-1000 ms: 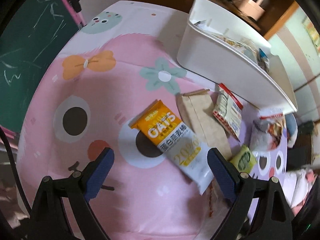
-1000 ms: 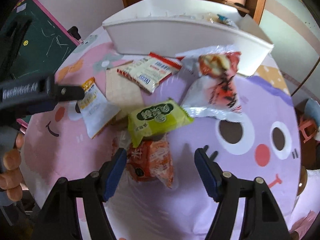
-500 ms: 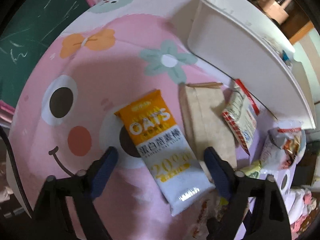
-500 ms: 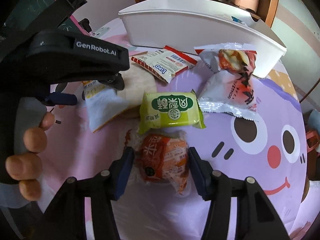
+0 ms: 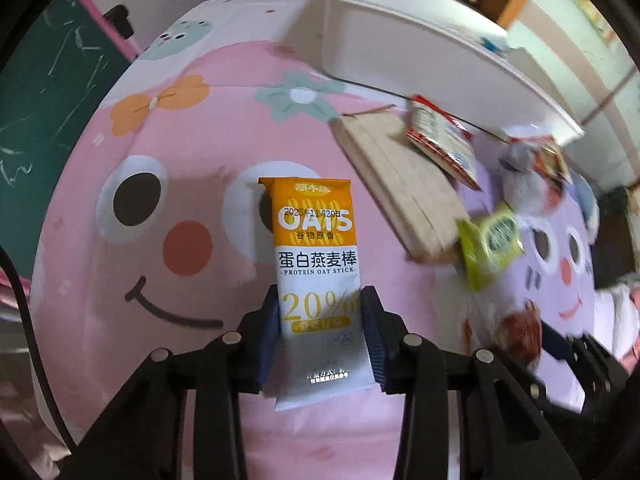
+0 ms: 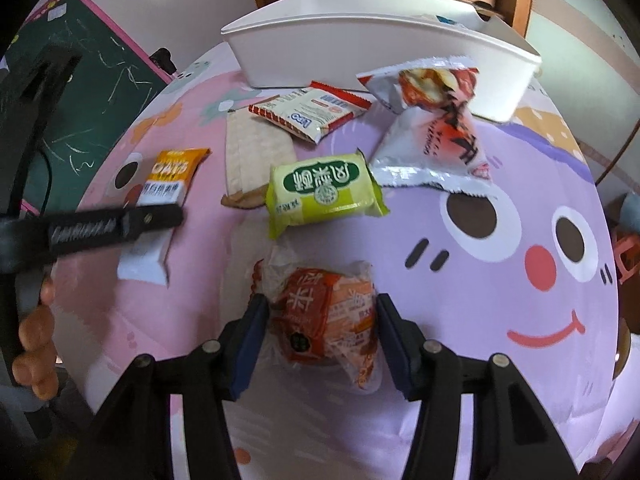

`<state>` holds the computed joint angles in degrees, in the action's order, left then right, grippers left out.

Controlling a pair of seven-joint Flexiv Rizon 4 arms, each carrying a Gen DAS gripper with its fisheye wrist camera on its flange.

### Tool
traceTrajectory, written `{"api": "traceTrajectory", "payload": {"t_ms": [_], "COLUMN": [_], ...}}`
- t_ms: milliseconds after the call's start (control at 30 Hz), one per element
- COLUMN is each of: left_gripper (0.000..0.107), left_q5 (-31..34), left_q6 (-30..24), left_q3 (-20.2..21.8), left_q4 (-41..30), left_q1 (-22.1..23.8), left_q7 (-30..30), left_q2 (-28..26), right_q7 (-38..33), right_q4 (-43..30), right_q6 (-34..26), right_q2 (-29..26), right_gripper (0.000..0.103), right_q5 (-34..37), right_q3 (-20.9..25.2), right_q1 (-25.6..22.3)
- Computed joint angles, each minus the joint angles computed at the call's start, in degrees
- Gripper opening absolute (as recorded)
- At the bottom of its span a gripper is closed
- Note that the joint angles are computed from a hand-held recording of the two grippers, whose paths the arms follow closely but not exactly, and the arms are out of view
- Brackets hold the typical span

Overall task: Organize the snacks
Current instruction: 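Carry both packs into the white basket and open both tools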

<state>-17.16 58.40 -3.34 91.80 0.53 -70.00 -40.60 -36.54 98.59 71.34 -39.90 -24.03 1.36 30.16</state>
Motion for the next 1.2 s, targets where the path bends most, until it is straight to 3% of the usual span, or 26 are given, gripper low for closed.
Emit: {"api": "traceTrajectory", "payload": {"t_ms": [233,333,467,633,767,833,1033,1200], "left_gripper": [0.037,0.037,0.037,0.037,0.037,0.037,0.038,0.038], "left_q5": [-7.80,-14.13,-18.68,-25.44,-24.85,-23.68,-16.67,-11.39], "left_q6": [11.55,17.80,16.67,17.22,14.44,10.87,4.12,2.22], "left_q3": [-9.45,-16.52,-18.08,-19.06,-13.98,-11.51,-6.20,-4.82], "left_q4": [9.81,15.09,15.87,14.91,9.70,5.48,-10.03,-23.50], "left_q1": [5.34,9.17,9.66,9.19,5.32,3.89,0.42,-1.46], "left_q7": [15.19,24.79,30.30,36.27,34.60,32.21,23.71,18.41], "left_q2": [6.45,9.46,11.69,13.96,14.41,13.83,8.94,3.27], "right_q7": [2.29,4.34,8.76,18.21,29.19,32.84,37.79,33.73], "right_q4": [0.07,0.64,4.08,6.65,7.56,6.13,-0.41,-8.63], "right_q6": [-0.96,-1.17,1.85,4.48,5.42,4.66,1.48,0.29], "right_q2": [0.66,1.78,5.09,9.78,13.90,14.85,15.81,12.78], "right_gripper": [0.054,0.054,0.054,0.054,0.054,0.054,0.054,0.054], "right_q5": [1.05,-0.11,-4.09,-14.18,-27.77,-32.76,-42.89,-41.44], "right_q3": [0.04,-1.29,-5.03,-12.77,-21.44,-23.33,-25.20,-22.38], "right_q1": [0.34,1.44,3.47,6.91,10.43,10.76,8.76,3.86]}}
